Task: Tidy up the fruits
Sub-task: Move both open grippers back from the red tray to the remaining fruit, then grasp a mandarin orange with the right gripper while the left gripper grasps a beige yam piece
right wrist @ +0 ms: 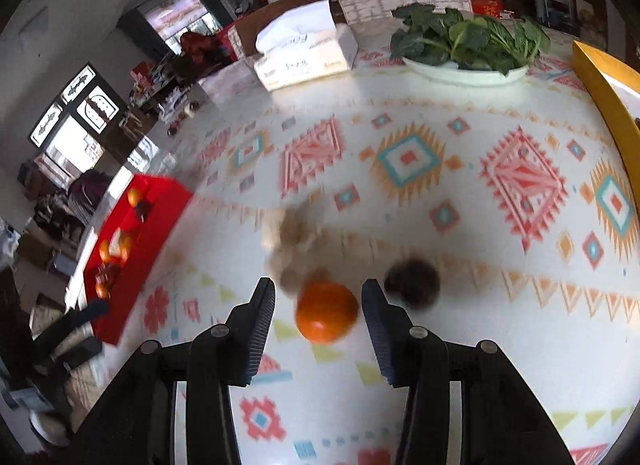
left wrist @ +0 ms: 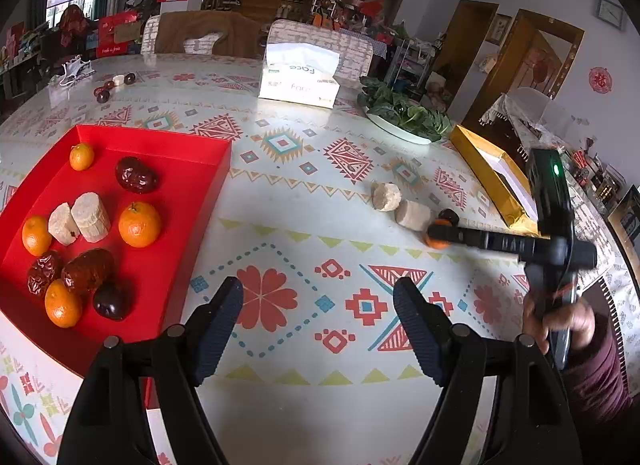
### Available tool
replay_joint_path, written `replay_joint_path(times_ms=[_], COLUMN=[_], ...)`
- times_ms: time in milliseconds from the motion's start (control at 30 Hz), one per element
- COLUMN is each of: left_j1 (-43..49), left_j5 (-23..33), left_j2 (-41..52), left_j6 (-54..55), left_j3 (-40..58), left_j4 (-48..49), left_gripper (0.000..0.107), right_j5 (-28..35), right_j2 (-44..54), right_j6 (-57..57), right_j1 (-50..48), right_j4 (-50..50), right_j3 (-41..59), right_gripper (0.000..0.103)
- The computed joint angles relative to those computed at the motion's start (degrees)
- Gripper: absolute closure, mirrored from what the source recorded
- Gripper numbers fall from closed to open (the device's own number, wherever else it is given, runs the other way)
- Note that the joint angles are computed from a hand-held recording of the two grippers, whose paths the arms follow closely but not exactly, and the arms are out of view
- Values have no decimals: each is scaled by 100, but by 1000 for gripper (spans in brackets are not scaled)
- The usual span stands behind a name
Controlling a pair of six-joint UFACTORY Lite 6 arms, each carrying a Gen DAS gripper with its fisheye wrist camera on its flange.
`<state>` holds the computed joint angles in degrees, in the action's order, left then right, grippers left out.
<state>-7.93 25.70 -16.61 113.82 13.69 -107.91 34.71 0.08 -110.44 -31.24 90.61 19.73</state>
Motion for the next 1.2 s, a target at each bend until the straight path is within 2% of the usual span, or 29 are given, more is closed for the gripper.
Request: replay_joint_path(times_ms=[200,467,500,567,667,733,800,900,1067,1133,1167,1200], left_j1=[-281,-929,-1045,-1257,-1621,-1901,-2055,-2079,-1923,-1962,-1993,-2021], left_j5=[-75,-558,-630,-718,-792,-802,-693,-445,-67,30,23,-18], left_j2=[52,-109,-56,169,681,1131,1670,2548,4003,4412,4574,4759], left_j6=[137,347,521,876,1674,2391,2611,2191,230,-162,-249,-419], left_j3=[-4,61,113,279,626,953,1366,2122,3622,4093,4275,4485], left_j4=[-319,-861,-1082,-1517,-2475,-3281,-3531,-3134,-1504,-1204,-1140,-985], left_gripper=[30,30,30,30,30,30,30,30,30,32,36,47], right_j5=[-122,-609,-675,-610,-543,-336,-220,39,521,602,618,652], right_j2=[-620,-861,-882,-895,-1101,-1187,-1270,-1066,-521,-468,-459,-428], right_j6=[-922,-1934,-2162,-2473,-2675,-2527,-2395,-2101,-1571,-1448,-1405,-1379], right_j1=[-140,798,926,991,929,637,373,-216,-1093,-1239,-1274,-1315], right_j4=[665,2377,2682,2961,3157,2853,2614,2080,1210,1060,1015,965], right_j3=[-728,-866,-917,-1034,-1214,-1278,-1310,-1185,-850,-785,-768,-748], right_gripper=[54,54,55,68,68,68,68,68,68,68,68,68])
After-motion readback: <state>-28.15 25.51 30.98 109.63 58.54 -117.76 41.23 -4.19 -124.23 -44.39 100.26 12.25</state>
